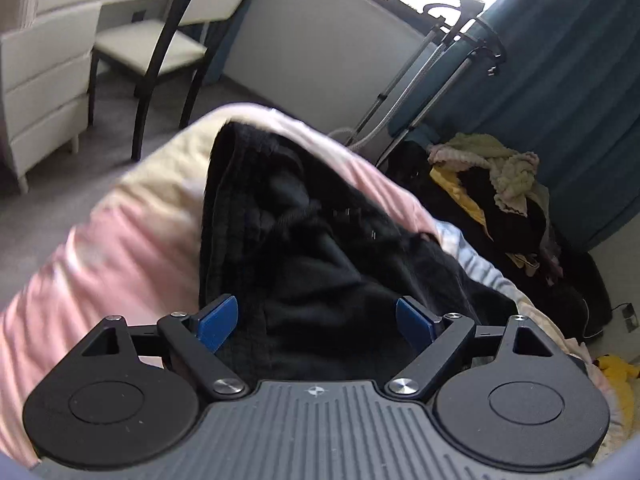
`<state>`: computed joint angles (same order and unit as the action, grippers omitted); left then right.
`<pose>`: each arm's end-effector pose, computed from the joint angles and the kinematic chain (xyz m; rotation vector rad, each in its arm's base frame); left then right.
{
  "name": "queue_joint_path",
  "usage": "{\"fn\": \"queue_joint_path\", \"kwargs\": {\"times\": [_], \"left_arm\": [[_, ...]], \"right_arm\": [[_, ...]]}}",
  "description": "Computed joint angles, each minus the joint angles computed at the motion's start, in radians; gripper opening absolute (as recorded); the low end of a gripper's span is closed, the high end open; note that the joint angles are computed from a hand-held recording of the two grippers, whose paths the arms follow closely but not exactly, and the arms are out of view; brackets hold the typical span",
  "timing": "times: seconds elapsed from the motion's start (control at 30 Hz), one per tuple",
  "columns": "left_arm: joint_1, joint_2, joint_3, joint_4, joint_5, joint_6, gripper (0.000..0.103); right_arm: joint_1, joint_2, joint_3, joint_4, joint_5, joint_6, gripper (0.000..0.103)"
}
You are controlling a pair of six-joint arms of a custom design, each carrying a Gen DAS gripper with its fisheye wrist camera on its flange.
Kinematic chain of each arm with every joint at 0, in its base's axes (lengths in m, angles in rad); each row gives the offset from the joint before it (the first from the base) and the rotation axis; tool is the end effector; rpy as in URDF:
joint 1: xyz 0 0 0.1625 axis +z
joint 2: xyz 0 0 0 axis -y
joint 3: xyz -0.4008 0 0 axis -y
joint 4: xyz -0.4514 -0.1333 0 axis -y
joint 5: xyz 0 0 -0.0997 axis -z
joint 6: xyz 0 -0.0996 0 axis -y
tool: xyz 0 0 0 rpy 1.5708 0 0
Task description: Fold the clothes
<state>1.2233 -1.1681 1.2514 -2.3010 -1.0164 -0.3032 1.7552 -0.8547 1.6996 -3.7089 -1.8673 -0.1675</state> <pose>-0.0765 -0.7567 0.4862 -0.1920 2.6276 -1.0716 0.2274 -0.6510 0.1970 0.1484 -2.3261 1.7512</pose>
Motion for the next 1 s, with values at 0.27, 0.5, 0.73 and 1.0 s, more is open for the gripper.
{"fn": "queue_joint_path", "kwargs": {"times": [0.27, 0.5, 0.73, 1.0], "left_arm": [[0.018, -0.178, 0.282, 0.061, -0.14, -0.514, 0.089], [0.035, -0.086, 0.266, -0.022, -0.121, -0.553, 0.084], [-0.007, -0.135, 0.31, -0.094, 0.006, -0.561, 0.009], [0.031, -0.297, 0.398, -0.178, -0.091, -0.441, 0.005]], "right_arm": [[0.031, -0.078, 0.1, -0.035, 0.008, 0.059, 0.091], [0.033, -0.158, 0.202, -0.087, 0.033, 0.084, 0.091], [0.024, -0.178, 0.224, -0.126, 0.004, 0.119, 0.091], [0.035, -0.19, 0.226, -0.129, -0.068, 0.14, 0.091]]}}
